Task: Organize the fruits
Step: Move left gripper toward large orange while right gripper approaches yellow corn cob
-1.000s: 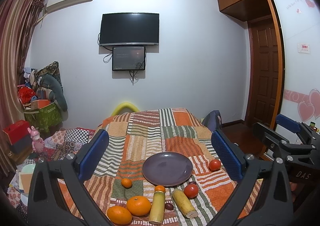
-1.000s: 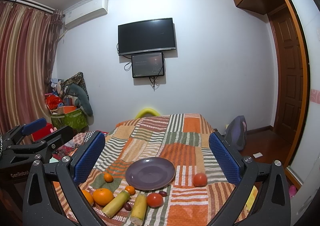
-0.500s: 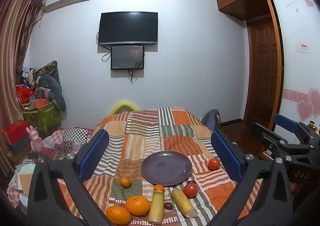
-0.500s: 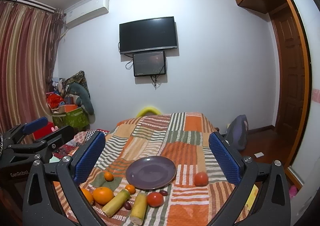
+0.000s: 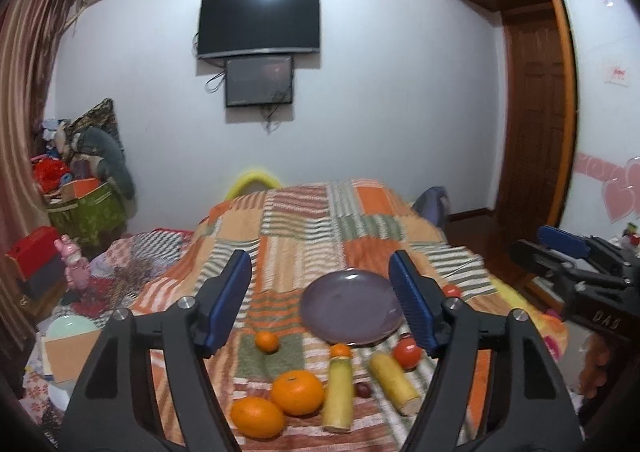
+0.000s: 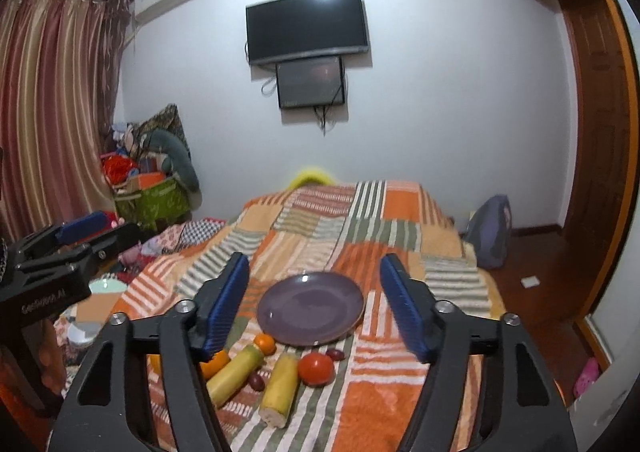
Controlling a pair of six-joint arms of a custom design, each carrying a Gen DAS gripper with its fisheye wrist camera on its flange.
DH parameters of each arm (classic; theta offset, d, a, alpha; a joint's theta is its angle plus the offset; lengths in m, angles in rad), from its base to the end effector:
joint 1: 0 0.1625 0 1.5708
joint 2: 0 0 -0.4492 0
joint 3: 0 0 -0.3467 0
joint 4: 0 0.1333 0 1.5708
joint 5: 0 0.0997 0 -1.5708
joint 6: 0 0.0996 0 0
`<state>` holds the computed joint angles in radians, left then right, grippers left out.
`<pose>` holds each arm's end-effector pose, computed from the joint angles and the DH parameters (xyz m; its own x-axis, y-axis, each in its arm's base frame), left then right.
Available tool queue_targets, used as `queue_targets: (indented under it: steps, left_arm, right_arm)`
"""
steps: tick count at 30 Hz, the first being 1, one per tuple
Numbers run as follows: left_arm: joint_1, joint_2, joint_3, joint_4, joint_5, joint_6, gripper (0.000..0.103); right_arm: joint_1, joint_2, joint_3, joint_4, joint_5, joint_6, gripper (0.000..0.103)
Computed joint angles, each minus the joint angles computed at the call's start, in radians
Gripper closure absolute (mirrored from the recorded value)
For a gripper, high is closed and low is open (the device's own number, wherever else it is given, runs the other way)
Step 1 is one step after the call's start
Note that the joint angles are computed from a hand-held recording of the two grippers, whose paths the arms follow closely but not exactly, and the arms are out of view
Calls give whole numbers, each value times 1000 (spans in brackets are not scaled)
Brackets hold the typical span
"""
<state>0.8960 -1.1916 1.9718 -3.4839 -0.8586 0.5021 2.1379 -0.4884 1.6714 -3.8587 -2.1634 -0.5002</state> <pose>-0.1720 -0.5325 0.3942 -0.7147 0.1688 -0.6788 0.6946 0.2851 -0.6605 0.4127 -0.5035 0.1043 -0.7334 -0.2034 0.6486 -0.6759 0.3206 -0.6636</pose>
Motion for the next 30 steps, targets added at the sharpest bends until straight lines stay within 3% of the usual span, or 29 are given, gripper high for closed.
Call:
queue_targets:
  steps: [9, 20, 30]
  left_arm:
    - [107, 6, -52, 190, 4, -27, 32]
    - [209, -18, -107, 493, 16, -76, 32]
    - [301, -20, -149, 738, -49, -205, 32]
  right_arm:
    - [-43, -18, 21, 181, -15, 125, 60]
    - [-72, -9, -9, 394, -30, 236, 61]
    - [-89, 36, -77, 573, -51, 318, 61]
